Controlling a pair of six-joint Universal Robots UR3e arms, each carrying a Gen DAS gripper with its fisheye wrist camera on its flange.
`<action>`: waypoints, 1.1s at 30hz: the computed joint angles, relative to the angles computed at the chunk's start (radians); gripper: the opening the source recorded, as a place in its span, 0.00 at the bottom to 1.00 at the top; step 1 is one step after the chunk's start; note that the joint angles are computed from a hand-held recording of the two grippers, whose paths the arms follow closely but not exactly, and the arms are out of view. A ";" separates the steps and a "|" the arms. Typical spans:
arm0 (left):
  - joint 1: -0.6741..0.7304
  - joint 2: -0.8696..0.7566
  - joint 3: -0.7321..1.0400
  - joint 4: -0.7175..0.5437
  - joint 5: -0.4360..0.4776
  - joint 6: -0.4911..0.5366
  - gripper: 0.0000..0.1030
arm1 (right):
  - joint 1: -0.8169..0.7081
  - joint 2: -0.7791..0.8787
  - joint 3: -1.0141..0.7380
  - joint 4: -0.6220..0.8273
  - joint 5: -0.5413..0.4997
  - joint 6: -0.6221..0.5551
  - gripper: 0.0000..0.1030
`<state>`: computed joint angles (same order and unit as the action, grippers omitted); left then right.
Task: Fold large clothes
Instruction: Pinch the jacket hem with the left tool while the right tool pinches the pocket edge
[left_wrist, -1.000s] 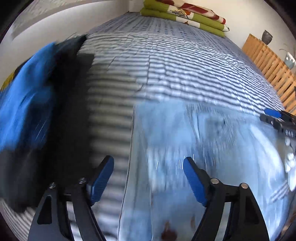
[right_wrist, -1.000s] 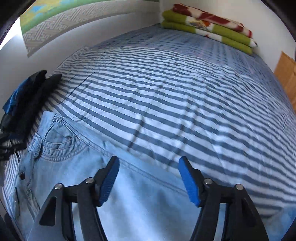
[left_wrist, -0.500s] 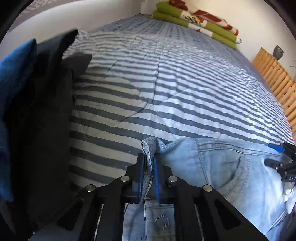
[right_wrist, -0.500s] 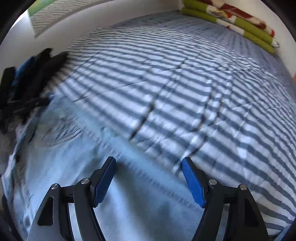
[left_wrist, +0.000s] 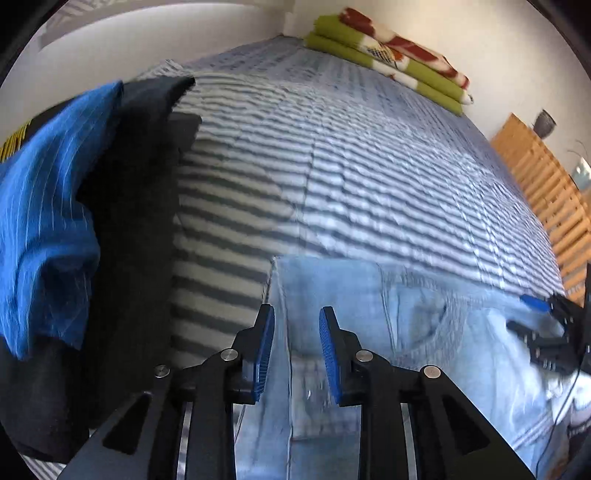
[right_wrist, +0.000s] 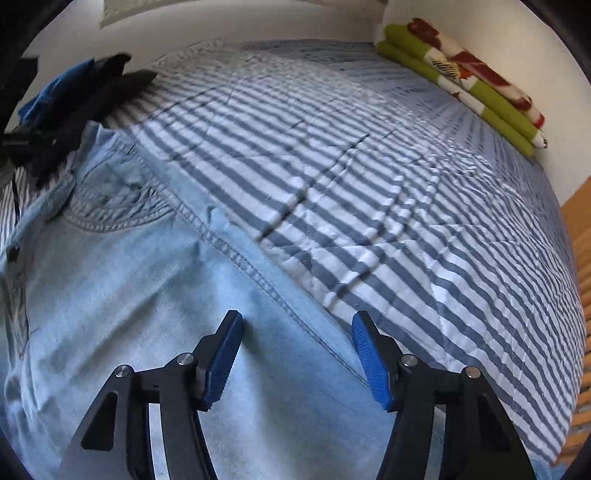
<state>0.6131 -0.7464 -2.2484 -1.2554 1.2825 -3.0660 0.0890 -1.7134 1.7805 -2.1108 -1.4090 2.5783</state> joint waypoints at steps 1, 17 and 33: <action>-0.003 0.022 0.003 -0.044 -0.002 0.024 0.26 | -0.009 0.002 -0.004 0.008 0.007 0.003 0.56; -0.136 -0.028 -0.049 0.059 0.056 -0.063 0.10 | -0.041 0.005 0.025 0.019 0.030 0.026 0.30; 0.077 0.029 -0.088 -0.059 -0.124 0.014 0.29 | -0.019 0.004 0.025 0.002 0.001 0.054 0.11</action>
<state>0.6906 -0.7172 -2.3368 -1.3149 1.1587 -3.0518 0.0704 -1.7093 1.8058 -2.1087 -1.4076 2.6322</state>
